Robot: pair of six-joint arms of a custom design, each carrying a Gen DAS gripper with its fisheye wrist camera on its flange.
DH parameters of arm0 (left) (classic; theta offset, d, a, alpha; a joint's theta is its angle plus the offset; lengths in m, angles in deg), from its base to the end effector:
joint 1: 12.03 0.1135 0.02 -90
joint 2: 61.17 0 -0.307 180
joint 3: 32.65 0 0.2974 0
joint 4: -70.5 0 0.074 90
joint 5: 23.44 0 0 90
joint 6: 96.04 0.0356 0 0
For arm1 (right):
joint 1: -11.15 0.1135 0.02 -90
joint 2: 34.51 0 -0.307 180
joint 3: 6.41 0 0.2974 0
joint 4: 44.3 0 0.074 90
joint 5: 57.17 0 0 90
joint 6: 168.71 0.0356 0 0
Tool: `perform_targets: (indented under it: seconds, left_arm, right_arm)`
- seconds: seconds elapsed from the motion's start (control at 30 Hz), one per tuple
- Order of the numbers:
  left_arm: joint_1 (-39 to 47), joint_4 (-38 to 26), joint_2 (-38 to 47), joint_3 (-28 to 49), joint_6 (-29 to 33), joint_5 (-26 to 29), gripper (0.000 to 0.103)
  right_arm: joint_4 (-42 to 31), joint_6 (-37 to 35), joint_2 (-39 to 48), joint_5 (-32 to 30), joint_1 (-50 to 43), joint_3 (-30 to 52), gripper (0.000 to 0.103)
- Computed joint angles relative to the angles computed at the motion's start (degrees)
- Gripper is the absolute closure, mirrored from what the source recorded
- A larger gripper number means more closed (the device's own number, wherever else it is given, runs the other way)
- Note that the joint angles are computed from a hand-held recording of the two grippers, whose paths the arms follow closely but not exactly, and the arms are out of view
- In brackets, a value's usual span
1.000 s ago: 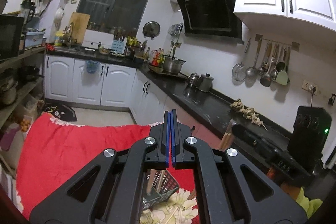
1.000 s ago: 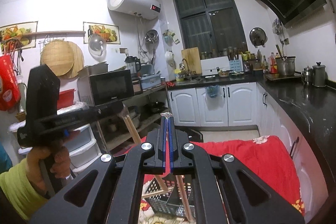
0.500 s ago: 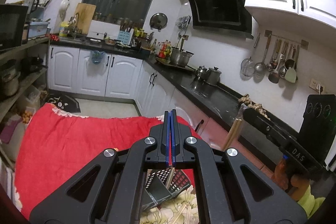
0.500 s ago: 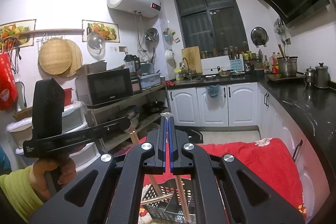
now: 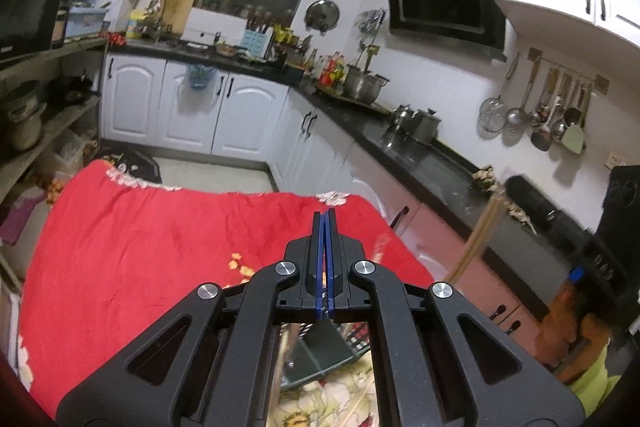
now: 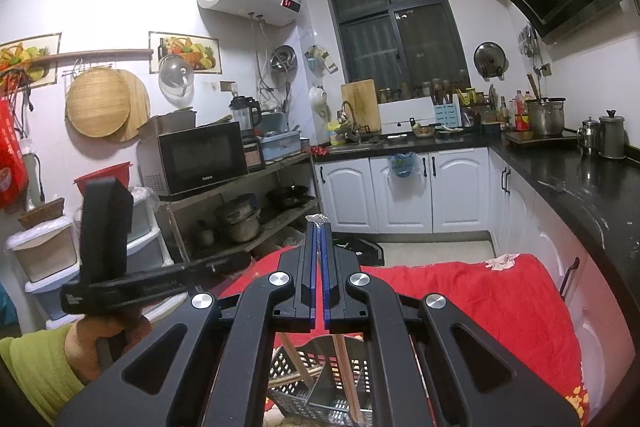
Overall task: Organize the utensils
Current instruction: 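Lower the chopsticks into the caddy and open both tools, then withdraw both open tools from the caddy toward the chopstick pile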
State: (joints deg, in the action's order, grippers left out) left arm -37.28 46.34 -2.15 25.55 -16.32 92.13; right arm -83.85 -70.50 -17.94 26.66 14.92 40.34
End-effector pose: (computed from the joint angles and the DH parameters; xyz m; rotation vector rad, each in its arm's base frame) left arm 0.2246 -0.1229 0.3276 0.5584 1.9848 -0.8378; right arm 0.0903 0.0098 0.3328 -0.0121 1.7397 0.2470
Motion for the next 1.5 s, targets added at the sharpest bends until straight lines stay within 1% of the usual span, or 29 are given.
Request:
perform_targets:
  seconds: [0.07, 0.13, 0.27, 0.47, 0.63, 0.73, 0.77, 0.8, 0.83, 0.87, 0.93, 0.97, 1.03, 1.1, 1.17, 1.2, 1.27, 1.37, 1.5]
  left_arm:
    - [1.1, 0.4, 1.2, -0.4, 0.2, 0.4, 0.103]
    - [2.3, 0.9, 2.5, -1.1, 0.5, 1.0, 0.103]
    - [3.7, 1.3, 4.1, -2.2, 1.2, 2.4, 0.103]
    - [4.5, 0.6, 5.4, -2.8, 3.1, 3.9, 0.103]
    - [4.5, -1.3, 6.7, -1.6, 3.8, 5.0, 0.103]
    - [4.1, -1.8, 7.0, -0.8, 3.3, 5.0, 0.102]
    - [4.1, -2.0, 6.7, -0.7, 3.3, 5.0, 0.096]
    - [4.3, -2.1, 6.3, -0.8, 3.2, 5.4, 0.091]
    - [4.5, -2.4, 5.7, -0.9, 3.1, 5.8, 0.081]
    - [4.7, -2.3, 5.3, -1.1, 3.0, 6.1, 0.077]
    - [5.2, -2.7, 4.0, -1.6, 3.0, 6.9, 0.076]
    - [5.6, -2.7, 3.1, -2.0, 2.9, 7.3, 0.071]
    - [6.3, -3.1, 1.6, -2.2, 2.7, 7.9, 0.065]
    - [7.3, -3.1, -0.4, -2.8, 2.4, 8.7, 0.059]
    - [8.5, -2.8, -2.9, -3.6, 1.9, 9.3, 0.047]
    - [9.0, -2.7, -4.3, -4.1, 1.6, 9.4, 0.045]
    - [10.5, -2.7, -7.4, -5.5, 2.1, 9.7, 0.037]
    - [12.7, -3.2, -12.7, -8.6, 3.2, 9.0, 0.03]
    - [15.5, -4.8, -18.4, -12.6, 5.6, 7.8, 0.028]
  right_arm:
    - [1.1, 0.0, 0.3, -1.3, -1.4, -0.5, 0.101]
    - [2.2, 0.0, 0.8, -1.0, -1.5, -1.1, 0.101]
    - [4.7, -0.1, 2.0, -2.4, -4.4, -3.0, 0.101]
    - [8.4, -0.1, 5.0, -5.4, -9.3, -6.1, 0.101]
    - [9.5, 0.0, 9.0, -5.8, -11.2, -7.8, 0.1]
    - [9.2, 0.4, 9.7, -6.6, -12.3, -8.7, 0.1]
    - [9.1, 0.2, 9.6, -6.9, -12.6, -9.0, 0.1]
    - [8.8, 0.1, 9.5, -6.9, -12.8, -9.3, 0.1]
    - [8.4, 0.0, 9.4, -7.2, -13.1, -9.6, 0.1]
    - [8.1, 0.0, 9.1, -7.6, -13.3, -9.8, 0.1]
    - [7.2, -0.1, 8.4, -8.6, -14.1, -10.4, 0.099]
    - [6.7, -0.1, 8.0, -8.9, -14.3, -10.7, 0.098]
    - [5.7, -0.4, 6.9, -10.1, -15.3, -11.3, 0.089]
    - [4.6, -0.9, 5.4, -10.7, -15.9, -11.7, 0.087]
    - [3.3, -1.4, 4.3, -10.6, -15.9, -11.9, 0.084]
    - [2.4, -1.7, 3.4, -10.6, -16.0, -12.0, 0.081]
    - [0.8, -2.3, 1.7, -11.1, -16.3, -12.3, 0.081]
    - [-2.4, -3.1, -1.8, -10.3, -15.8, -12.7, 0.08]
    - [-7.8, -4.3, -7.3, -9.1, -14.5, -13.0, 0.08]
